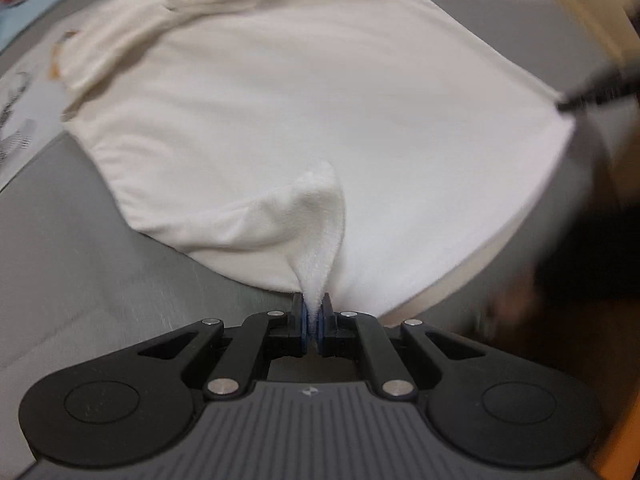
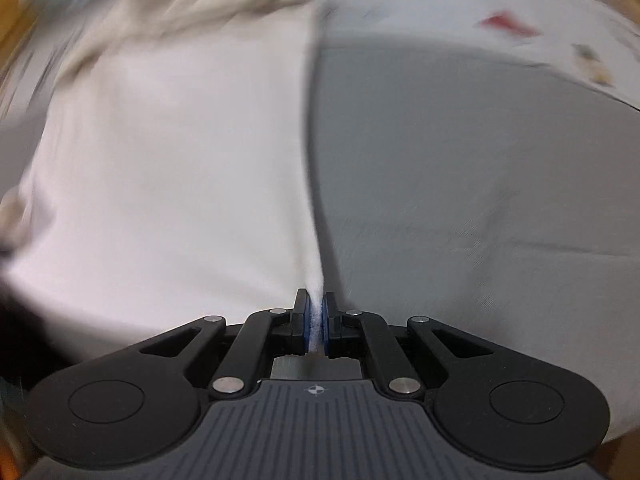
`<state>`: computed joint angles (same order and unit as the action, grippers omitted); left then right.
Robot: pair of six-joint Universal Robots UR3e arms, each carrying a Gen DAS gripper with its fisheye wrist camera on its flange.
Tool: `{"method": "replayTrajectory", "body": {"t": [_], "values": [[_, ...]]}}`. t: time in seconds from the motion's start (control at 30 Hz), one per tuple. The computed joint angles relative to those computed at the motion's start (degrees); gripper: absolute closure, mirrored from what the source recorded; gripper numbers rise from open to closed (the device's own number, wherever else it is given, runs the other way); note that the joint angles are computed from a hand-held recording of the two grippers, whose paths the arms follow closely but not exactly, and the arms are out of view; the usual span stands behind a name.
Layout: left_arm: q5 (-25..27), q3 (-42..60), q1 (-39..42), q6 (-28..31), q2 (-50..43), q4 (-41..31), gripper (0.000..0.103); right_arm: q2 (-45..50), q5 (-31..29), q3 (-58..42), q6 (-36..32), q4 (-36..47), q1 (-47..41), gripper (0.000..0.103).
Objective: Fold small clothes
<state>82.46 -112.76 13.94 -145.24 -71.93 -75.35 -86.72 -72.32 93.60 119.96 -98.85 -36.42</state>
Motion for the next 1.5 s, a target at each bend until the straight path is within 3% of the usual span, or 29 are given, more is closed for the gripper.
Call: {"method": "replayTrajectory", "body": {"t": [0.07, 0.13, 0.2, 0.27, 0.37, 0.5, 0.67, 0.83, 0.93, 0.97, 1.03, 1.13, 1.17, 1.27, 1.3, 1.43, 1.5], "values": [[0.3, -0.2, 2.0, 1.1, 1.6, -1.7, 0.095, -2.7, 0.8, 3.6, -1.2, -5.2, -0.2, 0.089], [-7.1, 0.7, 9.7, 3.9, 4.7, -5.8, 0.086, -1.3, 3.8, 0.9, 1.7, -3.7, -1.0, 0.074], [-16.1, 2.2, 18.4, 5.8, 8.0, -11.2, 0.052, 0.3, 7.2, -1.6, 5.6, -3.2, -1.2, 0.072], [-21.4, 2.7, 22.3, 1.4, 7.1, -8.5, 0.043, 1.0, 8.8, -1.5, 9.0, -6.4, 0.2, 0.072], [-18.7, 4.0, 19.0, -7.9, 0.0, 0.0, 0.043, 3.2, 8.3, -1.7, 11.4, -10.0, 3.5, 0.072], [-8.4, 4.6, 7.9, -14.8, -10.0, 12.8, 0.043, 6.2, 4.0, -1.4, 11.9, -13.5, 10.7, 0.072], [-5.6, -0.9, 6.9, -8.6, -11.3, 20.5, 0.043, 7.3, -3.7, 1.9, 9.8, -18.8, 18.4, 0.07], [-4.0, -4.3, 4.8, -7.1, -13.8, 26.4, 0.044, 10.2, -3.3, -2.9, 14.8, -18.7, 20.9, 0.067], [-1.0, 0.1, 4.2, -1.0, -16.6, 16.5, 0.054, 11.8, -1.3, -5.5, 19.4, -23.0, 22.8, 0.067], [0.8, 0.2, 3.6, 2.5, -15.9, 15.1, 0.058, 12.5, -0.2, -6.7, 21.5, -24.5, 23.4, 0.067], [4.7, -3.1, 3.9, 15.9, -10.1, 13.7, 0.061, 13.7, 1.7, -8.1, 25.7, -28.5, 24.6, 0.067], [9.5, -8.4, 8.3, 24.8, -3.5, 13.9, 0.07, 17.8, 4.4, -12.8, 32.5, -34.0, 27.2, 0.067], [9.4, -9.5, 10.7, 25.9, -1.8, 14.0, 0.071, 19.7, 5.0, -14.7, 34.8, -36.2, 28.4, 0.067], [-1.0, -7.0, 22.2, 29.5, 2.1, 5.2, 0.071, 25.8, 5.3, -21.0, 40.4, -41.7, 32.8, 0.067], [-3.7, -6.9, 24.2, 28.9, 2.7, 5.6, 0.071, 28.3, 4.6, -23.5, 41.9, -43.6, 34.6, 0.067], [-12.6, -4.6, 24.0, 23.4, -0.7, 7.7, 0.071, 39.6, 0.8, -37.3, 47.0, -45.9, 40.6, 0.067], [-14.2, -2.8, 20.6, 18.8, -5.2, 9.7, 0.07, 45.8, -1.7, -46.0, 48.3, -43.4, 43.0, 0.067]]}}
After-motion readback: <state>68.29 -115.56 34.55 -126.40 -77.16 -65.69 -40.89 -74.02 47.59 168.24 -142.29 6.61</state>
